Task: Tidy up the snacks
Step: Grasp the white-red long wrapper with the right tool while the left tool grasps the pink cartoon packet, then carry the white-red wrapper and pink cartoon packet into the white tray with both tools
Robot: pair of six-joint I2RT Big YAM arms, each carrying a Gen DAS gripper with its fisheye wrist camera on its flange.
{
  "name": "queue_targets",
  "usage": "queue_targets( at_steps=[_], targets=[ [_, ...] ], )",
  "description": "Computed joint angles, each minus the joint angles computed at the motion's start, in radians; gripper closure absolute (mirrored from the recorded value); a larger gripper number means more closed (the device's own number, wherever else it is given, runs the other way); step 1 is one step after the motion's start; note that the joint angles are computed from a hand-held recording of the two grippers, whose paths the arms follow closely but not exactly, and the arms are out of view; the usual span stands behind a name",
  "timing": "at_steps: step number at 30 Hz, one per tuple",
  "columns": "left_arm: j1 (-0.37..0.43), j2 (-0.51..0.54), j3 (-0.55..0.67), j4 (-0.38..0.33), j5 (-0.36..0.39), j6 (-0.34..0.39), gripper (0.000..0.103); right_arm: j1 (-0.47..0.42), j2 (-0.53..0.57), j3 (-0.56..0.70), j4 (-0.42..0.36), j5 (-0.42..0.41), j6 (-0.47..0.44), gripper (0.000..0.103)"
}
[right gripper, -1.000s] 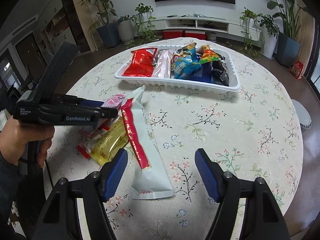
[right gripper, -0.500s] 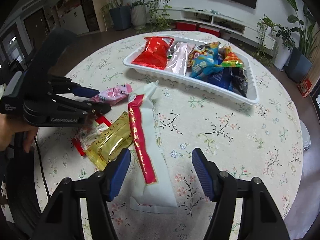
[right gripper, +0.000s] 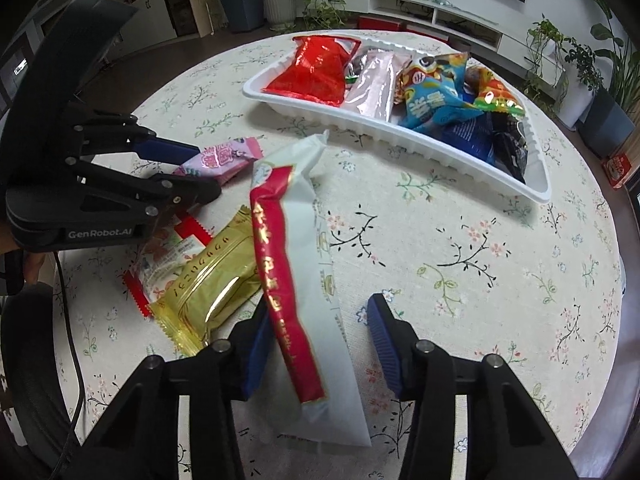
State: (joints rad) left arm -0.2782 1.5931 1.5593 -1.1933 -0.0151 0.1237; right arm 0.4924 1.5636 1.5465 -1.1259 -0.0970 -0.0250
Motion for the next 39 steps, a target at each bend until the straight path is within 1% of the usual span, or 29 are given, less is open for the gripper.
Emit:
queue_targets(
  at_steps=[1,5,11,14,15,16,19,21,28,32,36,39],
  targets=[
    [-0.001,0.001,0.002,-0.002,0.001,0.005,0.068,-0.001,0.000,-0.001,0.002,0.000,-0.001,0.053],
    [-0.007,0.007,0.010,-0.011,-0.008,0.010,0.068,-0.002,0.001,0.002,0.001,-0.002,-0.003,0.054],
    [-0.007,0.000,0.002,-0.022,0.001,0.018,0.069,-0.005,0.011,0.013,-0.001,-0.010,-0.008,0.056],
    [-0.003,-0.008,-0.006,-0.027,0.012,0.028,0.069,-0.008,0.013,0.015,-0.005,-0.013,-0.014,0.062],
    [-0.002,-0.010,-0.008,-0.026,0.015,0.029,0.070,-0.009,0.012,0.016,-0.006,-0.016,-0.016,0.067],
    [-0.001,-0.013,-0.013,-0.024,0.017,0.030,0.070,-0.009,0.011,0.015,-0.006,-0.017,-0.019,0.071],
    [0.002,-0.032,-0.038,-0.008,0.030,0.026,0.073,-0.009,0.006,0.009,-0.004,-0.021,-0.020,0.076],
    [0.011,-0.049,-0.060,0.006,0.048,0.019,0.075,-0.012,0.001,0.004,-0.001,-0.031,-0.015,0.077],
    [0.033,-0.113,-0.125,0.045,0.057,-0.001,0.082,-0.033,-0.044,-0.042,0.025,-0.077,0.034,0.078],
    [0.053,-0.154,-0.160,0.062,0.090,-0.023,0.084,-0.047,-0.077,-0.067,0.043,-0.107,0.066,0.079],
    [0.077,-0.198,-0.195,0.073,0.161,-0.051,0.084,-0.070,-0.112,-0.090,0.056,-0.148,0.098,0.079],
    [0.096,-0.225,-0.202,0.082,0.241,-0.086,0.084,-0.092,-0.130,-0.102,0.063,-0.175,0.122,0.079]
  ],
)
